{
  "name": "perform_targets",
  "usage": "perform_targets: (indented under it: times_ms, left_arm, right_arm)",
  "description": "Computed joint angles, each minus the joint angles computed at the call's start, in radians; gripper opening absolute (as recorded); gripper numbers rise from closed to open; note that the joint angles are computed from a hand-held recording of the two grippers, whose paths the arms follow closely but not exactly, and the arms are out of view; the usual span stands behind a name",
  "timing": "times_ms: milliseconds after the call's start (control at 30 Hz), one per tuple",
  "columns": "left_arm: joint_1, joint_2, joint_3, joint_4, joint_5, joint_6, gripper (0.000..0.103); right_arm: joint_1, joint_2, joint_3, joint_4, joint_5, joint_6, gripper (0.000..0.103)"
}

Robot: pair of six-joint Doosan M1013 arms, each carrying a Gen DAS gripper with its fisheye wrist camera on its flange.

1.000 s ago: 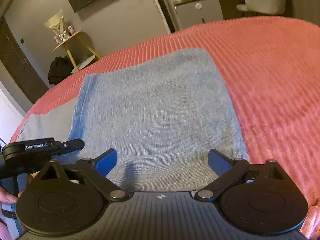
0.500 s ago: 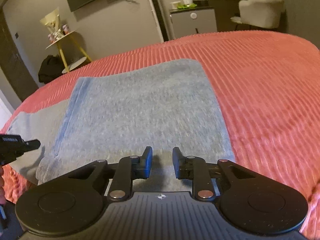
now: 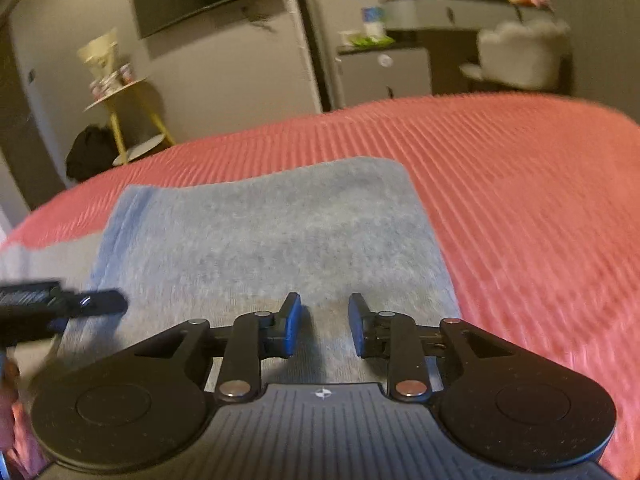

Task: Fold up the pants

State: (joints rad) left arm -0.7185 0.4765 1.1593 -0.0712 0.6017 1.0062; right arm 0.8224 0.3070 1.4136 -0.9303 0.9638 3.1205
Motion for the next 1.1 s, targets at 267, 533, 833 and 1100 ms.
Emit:
perform_targets:
  times_ms: [267,533,833,1100]
  left_arm:
    - [0.027,-0.054,0.078,-0.117,-0.125,0.051,0.016]
    - [0.032,-0.045,0.045,0.137,0.017,-0.238,0.039]
    - [0.087,-0.225,0.259,0.663,-0.039,-1.09,0.08]
    - [0.214,-0.279,0.41,0.393,-0.17,-1.051,0.075]
  right_arm:
    - [0.015,0.028,-0.036,-0.078,0.096,-0.01,0.027]
    - [0.016,0.001,-0.009,-0.011,-0.075,-0.064,0.054]
    - [0.033,0.037,-0.053,0.005,0.016,-0.211,0.057]
    - [0.002,-0.038,0.055,-0.071,-0.235,0.118,0.062]
